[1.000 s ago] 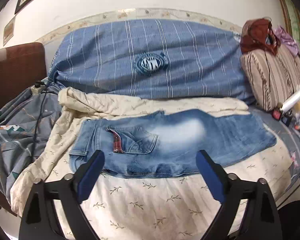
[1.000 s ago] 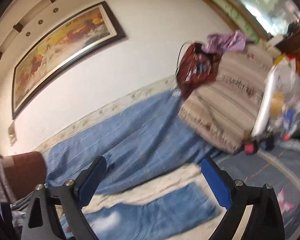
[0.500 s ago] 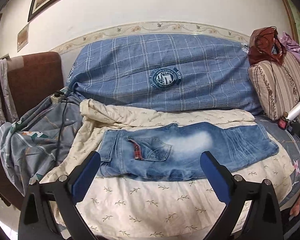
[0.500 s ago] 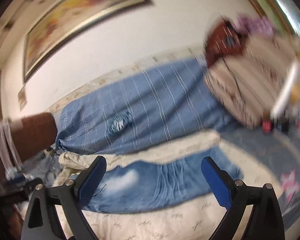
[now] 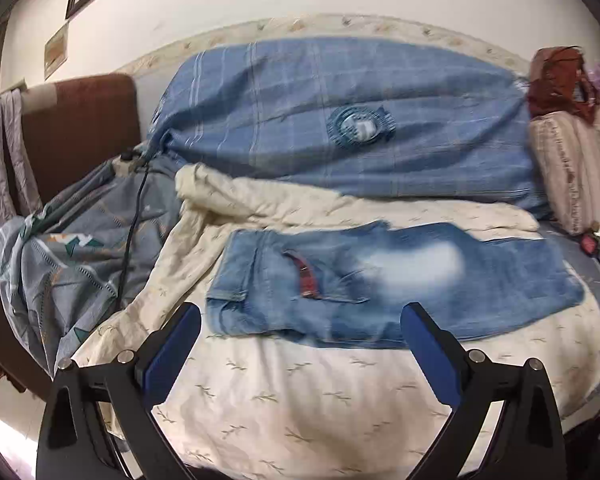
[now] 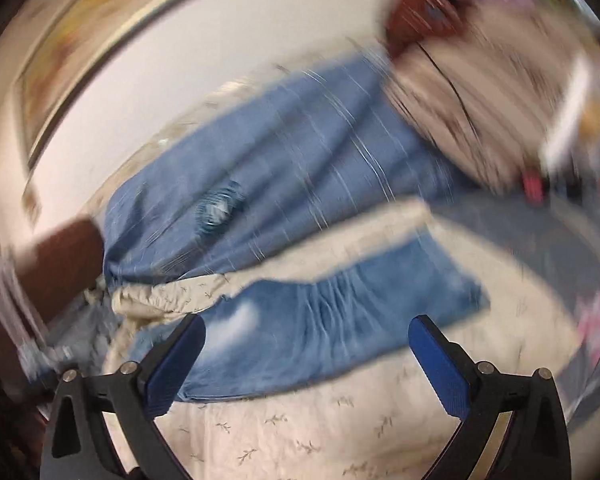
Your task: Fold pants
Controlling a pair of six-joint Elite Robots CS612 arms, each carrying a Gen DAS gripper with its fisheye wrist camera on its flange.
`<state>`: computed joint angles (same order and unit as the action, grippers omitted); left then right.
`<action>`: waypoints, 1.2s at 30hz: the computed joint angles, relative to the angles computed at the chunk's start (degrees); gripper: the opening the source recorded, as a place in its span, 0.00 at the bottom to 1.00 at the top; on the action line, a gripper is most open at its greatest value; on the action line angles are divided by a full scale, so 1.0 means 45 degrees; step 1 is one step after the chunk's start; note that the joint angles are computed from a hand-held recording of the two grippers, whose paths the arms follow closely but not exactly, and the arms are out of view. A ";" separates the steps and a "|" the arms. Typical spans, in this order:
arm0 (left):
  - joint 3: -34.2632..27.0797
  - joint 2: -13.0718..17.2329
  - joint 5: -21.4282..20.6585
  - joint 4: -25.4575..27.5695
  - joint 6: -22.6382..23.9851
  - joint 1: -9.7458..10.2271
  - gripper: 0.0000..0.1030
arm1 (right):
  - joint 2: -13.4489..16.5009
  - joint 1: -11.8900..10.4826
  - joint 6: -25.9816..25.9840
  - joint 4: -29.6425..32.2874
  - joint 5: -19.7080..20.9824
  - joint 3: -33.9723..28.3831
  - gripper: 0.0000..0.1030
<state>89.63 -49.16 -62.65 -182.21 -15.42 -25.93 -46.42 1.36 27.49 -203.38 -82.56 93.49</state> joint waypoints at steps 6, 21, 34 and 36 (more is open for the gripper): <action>-0.1019 0.0512 0.0686 0.1632 -0.1230 0.0642 0.97 | 0.0135 -0.1236 0.4461 0.0796 0.0570 0.0273 0.99; -0.3501 0.2107 0.0594 0.4498 -0.2338 0.1307 0.97 | 0.1273 -0.1082 0.0531 0.4954 -0.1619 -0.3503 0.77; -0.3333 0.2264 0.1813 0.2873 0.0089 0.0960 0.80 | 0.2951 -0.0847 -0.1830 1.0020 -0.1970 -0.7070 0.19; -0.3387 0.2272 0.1627 0.2990 0.0052 0.0996 0.80 | 0.2936 -0.0786 -0.2097 0.9952 -0.2246 -0.7129 0.16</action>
<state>74.39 -38.94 -55.33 -168.75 -15.19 -21.45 -33.20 -2.18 18.05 -158.60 -92.67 61.41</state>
